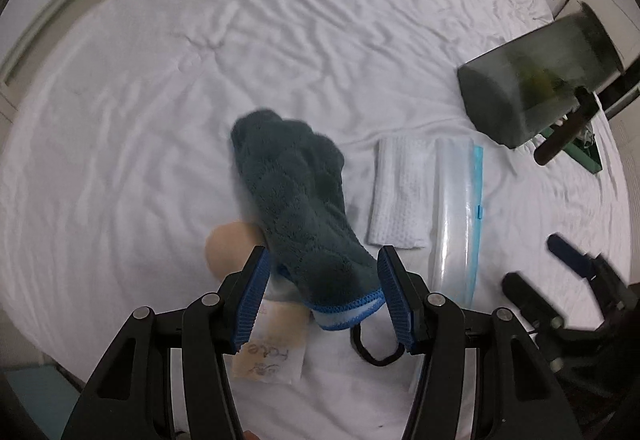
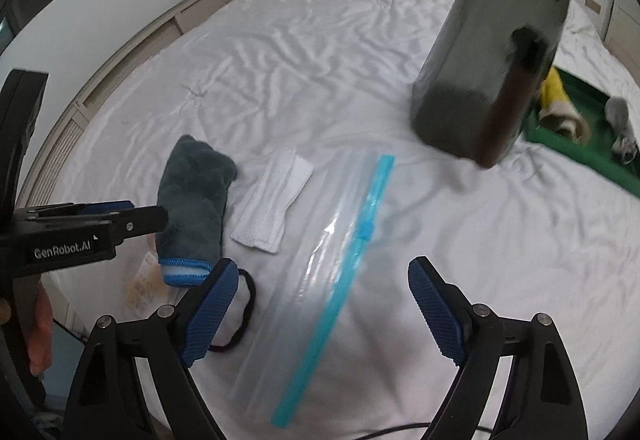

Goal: Organize soft objects
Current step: 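Grasp the dark green mitt with the left tool while the right tool grasps the zip bag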

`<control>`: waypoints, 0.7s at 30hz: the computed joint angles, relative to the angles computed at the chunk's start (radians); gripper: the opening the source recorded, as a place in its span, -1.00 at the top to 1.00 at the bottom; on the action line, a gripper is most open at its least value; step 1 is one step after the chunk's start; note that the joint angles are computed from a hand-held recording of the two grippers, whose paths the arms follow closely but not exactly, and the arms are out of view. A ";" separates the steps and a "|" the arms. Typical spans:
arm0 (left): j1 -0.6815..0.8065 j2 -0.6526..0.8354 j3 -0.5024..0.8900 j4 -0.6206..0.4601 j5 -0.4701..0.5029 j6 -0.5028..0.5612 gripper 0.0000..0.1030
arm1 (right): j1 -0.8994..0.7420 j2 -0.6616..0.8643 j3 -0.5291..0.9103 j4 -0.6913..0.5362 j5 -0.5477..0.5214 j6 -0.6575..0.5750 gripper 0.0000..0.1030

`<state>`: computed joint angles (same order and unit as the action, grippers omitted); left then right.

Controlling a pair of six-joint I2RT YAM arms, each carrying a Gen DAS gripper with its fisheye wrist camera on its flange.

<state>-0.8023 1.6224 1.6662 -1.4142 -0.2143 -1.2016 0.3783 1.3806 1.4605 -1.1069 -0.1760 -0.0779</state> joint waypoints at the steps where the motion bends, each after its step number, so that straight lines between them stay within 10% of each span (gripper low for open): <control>1: 0.010 -0.004 -0.014 0.016 0.010 0.010 0.03 | 0.007 0.014 -0.011 0.015 0.005 0.006 -0.67; 21: 0.178 0.011 -0.159 0.201 0.111 0.145 0.03 | 0.057 0.140 -0.116 0.188 0.031 0.136 -0.39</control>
<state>-0.6243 1.6333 1.5070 -1.2136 -0.1037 -1.0563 0.4353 1.5203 1.3444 -0.9194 -0.1446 0.0580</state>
